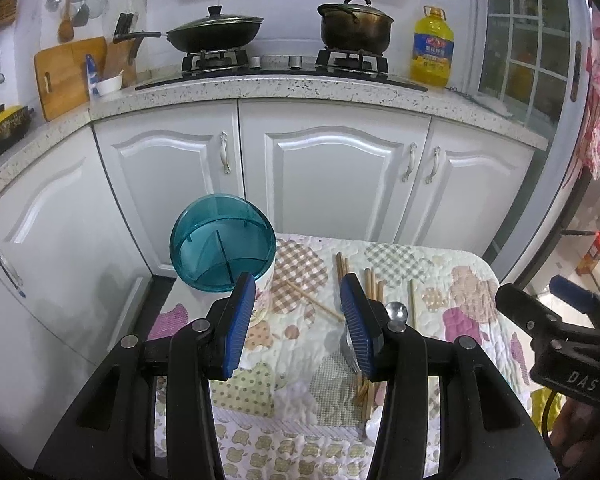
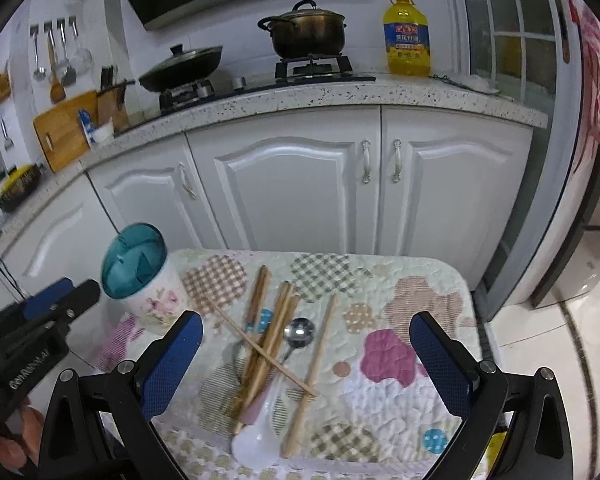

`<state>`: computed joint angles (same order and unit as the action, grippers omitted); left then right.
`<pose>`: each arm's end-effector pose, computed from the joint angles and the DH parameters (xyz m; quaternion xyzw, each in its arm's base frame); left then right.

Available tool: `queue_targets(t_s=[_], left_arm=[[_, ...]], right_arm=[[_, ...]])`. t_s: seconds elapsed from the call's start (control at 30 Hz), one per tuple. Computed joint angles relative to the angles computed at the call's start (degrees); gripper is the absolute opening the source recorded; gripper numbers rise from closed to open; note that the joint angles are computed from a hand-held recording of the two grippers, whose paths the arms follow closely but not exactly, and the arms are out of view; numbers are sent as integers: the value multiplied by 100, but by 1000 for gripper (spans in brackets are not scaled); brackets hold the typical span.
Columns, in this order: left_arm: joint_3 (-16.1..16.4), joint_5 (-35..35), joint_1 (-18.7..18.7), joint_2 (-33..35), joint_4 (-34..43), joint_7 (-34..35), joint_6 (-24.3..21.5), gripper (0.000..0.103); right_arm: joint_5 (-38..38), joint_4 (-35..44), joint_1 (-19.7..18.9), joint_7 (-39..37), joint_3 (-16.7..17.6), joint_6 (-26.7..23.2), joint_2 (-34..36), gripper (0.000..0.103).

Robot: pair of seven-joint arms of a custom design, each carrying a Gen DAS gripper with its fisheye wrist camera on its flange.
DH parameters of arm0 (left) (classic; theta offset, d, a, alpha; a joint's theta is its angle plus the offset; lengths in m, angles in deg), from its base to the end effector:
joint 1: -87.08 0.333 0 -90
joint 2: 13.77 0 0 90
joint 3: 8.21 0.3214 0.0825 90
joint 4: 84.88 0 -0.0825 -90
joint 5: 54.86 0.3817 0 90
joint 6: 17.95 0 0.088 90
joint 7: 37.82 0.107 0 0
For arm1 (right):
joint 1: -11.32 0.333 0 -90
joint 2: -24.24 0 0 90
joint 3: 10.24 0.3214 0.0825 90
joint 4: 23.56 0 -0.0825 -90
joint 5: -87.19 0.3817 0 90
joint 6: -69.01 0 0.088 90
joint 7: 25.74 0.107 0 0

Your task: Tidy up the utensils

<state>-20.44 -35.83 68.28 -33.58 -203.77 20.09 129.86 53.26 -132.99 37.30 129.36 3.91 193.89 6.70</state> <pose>0.4158 -0.2783 0.6743 -0.5682 0.6987 -0.3480 0.2603 0.3833 0.3234 0.6949 -0.5707 0.7130 -0.2741 0.3012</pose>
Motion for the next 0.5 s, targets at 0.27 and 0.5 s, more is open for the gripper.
queue_targets(t_s=[0.27, 0.5], left_arm=[[32, -94, -12, 8, -25, 19, -12, 44], [39, -104, -7, -9, -49, 34, 43, 44]], right_arm=[[-50, -21, -48, 145, 16, -30, -21, 103], [-34, 76, -18, 30, -12, -37, 53, 103]])
